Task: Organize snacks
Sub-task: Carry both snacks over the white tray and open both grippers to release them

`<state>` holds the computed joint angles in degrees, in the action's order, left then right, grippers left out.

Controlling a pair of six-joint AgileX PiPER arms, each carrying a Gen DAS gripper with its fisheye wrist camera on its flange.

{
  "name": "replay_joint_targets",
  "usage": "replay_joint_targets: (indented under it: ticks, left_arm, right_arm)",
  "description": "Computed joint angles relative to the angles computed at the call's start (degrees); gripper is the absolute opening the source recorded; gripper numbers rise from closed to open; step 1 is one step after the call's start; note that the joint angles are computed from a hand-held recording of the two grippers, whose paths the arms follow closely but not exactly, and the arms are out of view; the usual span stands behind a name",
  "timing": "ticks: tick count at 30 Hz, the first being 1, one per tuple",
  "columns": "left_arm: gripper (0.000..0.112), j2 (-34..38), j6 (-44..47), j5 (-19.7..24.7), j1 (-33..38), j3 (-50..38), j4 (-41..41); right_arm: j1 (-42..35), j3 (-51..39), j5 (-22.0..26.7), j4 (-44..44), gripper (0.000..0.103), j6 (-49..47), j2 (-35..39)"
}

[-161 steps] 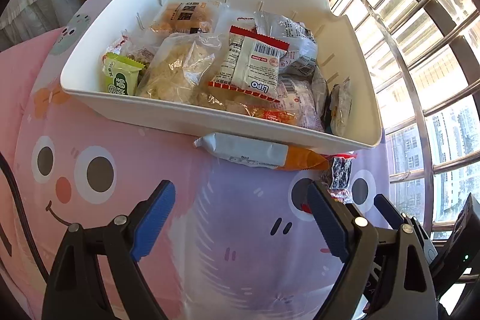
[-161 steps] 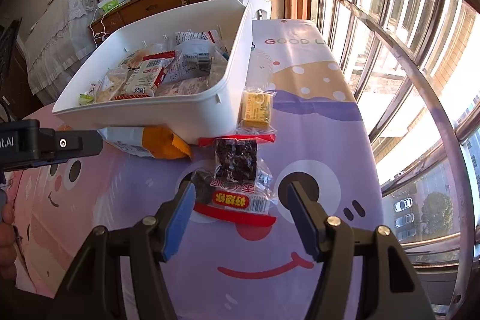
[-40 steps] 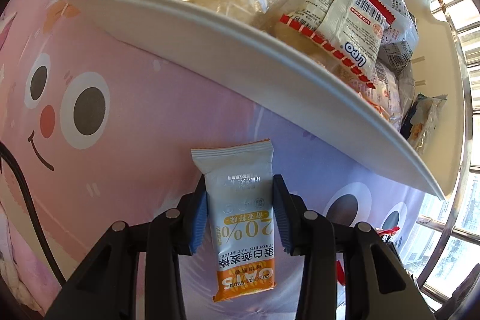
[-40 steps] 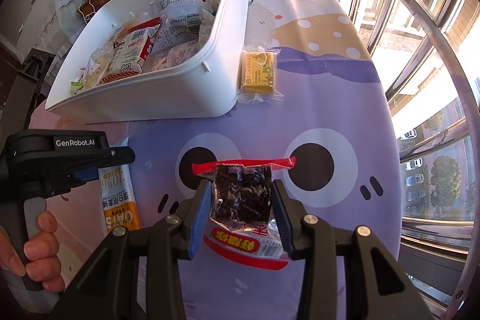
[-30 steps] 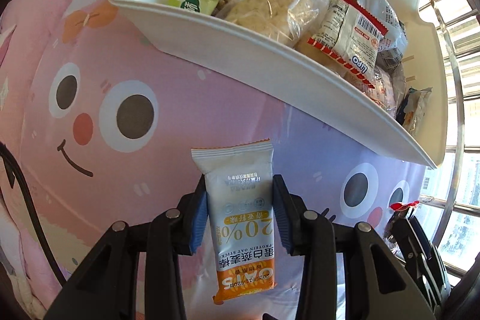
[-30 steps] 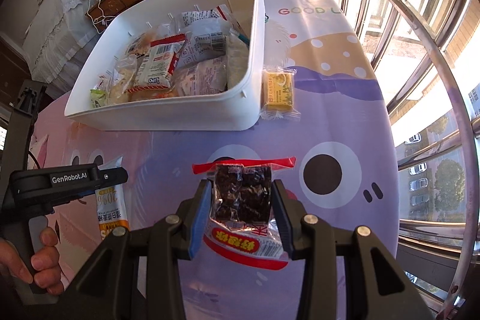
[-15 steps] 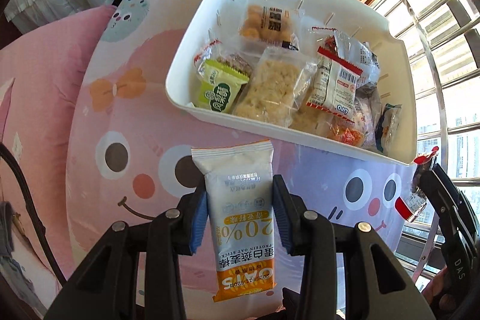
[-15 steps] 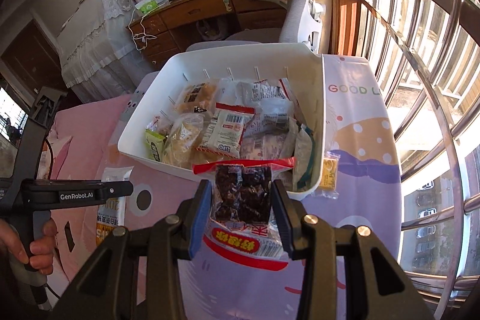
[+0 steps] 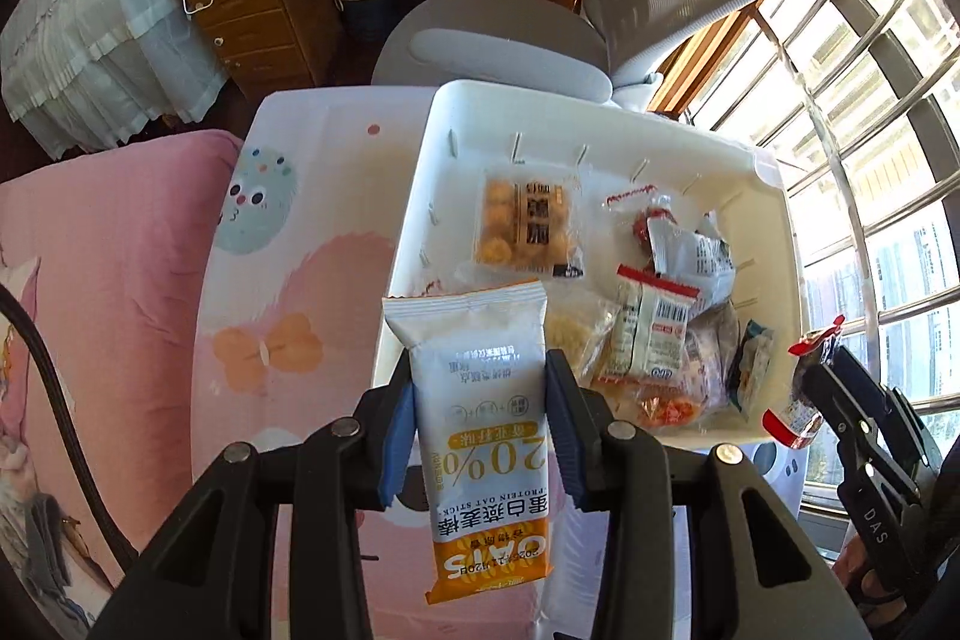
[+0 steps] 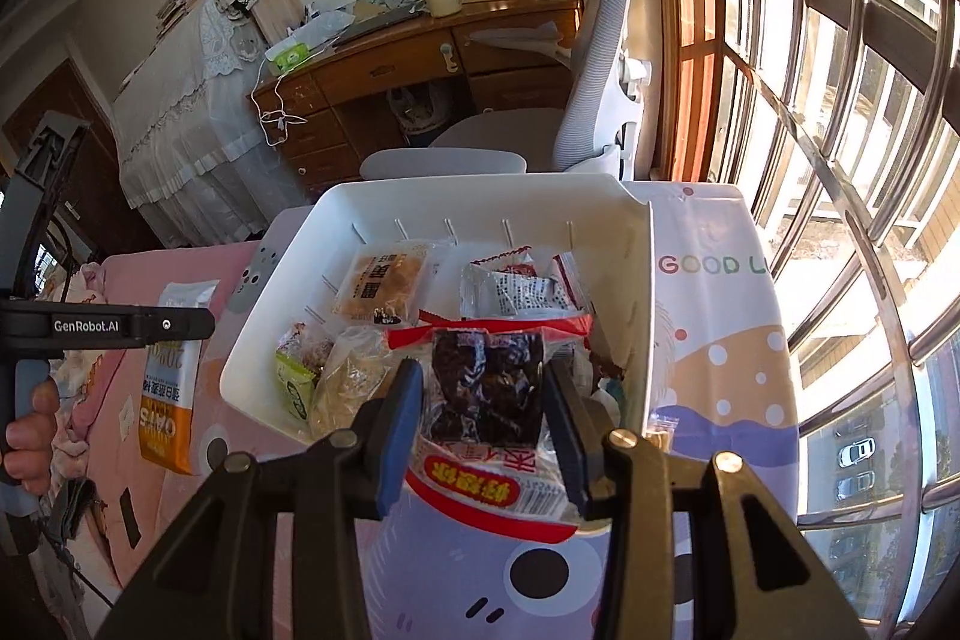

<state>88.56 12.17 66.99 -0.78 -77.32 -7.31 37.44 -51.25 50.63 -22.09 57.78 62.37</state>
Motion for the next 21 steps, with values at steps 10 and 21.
replay_joint_targets:
  ticks: [10, 21]
  left_arm:
    - [0.042, 5.62, -1.98, -2.99, -3.95, -5.12, -0.04]
    - [0.063, 3.56, -0.8, -2.05, -7.36, -1.96, -2.31]
  right_arm:
    - [-4.82, 1.57, -3.34, 3.0, 0.043, -3.69, 0.81]
    - [-6.75, 3.53, -0.65, 3.77, 0.047, -4.45, -2.66]
